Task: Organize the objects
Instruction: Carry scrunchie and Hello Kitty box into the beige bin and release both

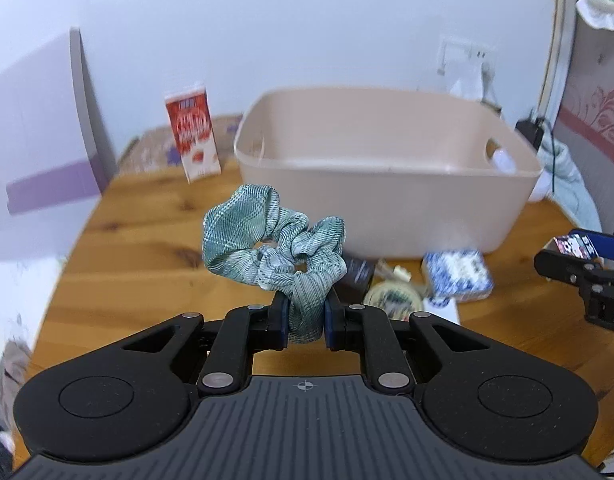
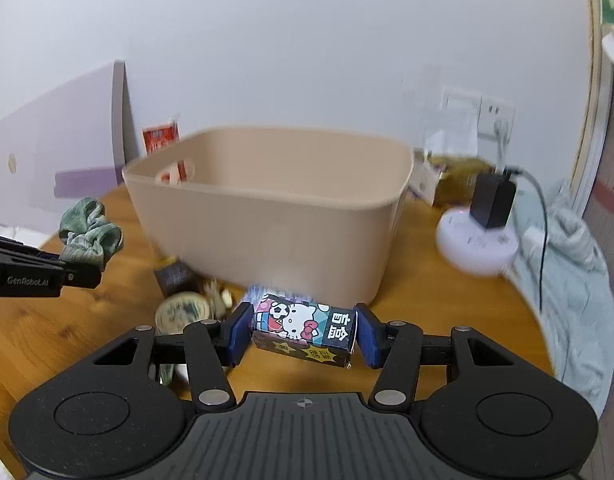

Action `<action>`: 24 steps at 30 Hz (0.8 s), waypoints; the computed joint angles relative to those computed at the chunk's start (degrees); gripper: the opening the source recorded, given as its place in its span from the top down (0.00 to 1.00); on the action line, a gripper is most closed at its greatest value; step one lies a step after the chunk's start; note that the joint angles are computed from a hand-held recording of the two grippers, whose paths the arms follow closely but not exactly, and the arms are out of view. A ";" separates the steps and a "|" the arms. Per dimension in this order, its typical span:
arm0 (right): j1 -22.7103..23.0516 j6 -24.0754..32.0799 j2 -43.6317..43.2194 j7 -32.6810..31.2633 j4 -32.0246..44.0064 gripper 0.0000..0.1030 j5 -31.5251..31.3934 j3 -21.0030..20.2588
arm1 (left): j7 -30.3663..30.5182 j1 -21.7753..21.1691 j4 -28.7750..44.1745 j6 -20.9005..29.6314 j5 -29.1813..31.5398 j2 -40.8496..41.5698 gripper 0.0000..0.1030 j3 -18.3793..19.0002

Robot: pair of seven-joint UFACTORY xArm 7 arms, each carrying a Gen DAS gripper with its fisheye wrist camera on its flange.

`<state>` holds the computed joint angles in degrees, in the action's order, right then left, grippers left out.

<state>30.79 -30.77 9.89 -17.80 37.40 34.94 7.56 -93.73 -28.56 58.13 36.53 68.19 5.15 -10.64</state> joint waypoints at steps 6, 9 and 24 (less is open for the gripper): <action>-1.22 -1.67 -3.29 -1.63 0.37 0.51 -0.65 0.51 | 0.84 -0.67 2.70 3.08 2.54 -1.31 0.84 -0.89; -1.99 -2.17 -3.69 -3.20 2.07 0.51 -0.55 0.80 | 1.73 -0.66 5.13 3.62 3.64 -0.54 0.84 -0.92; -1.50 2.58 6.15 -10.81 18.16 0.51 1.28 -4.67 | 15.13 -4.21 26.82 3.06 -3.60 17.66 0.84 5.90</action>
<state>29.29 -28.19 16.04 -28.61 55.56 36.22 2.89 -78.60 -32.77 84.94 39.59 64.59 22.81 -4.75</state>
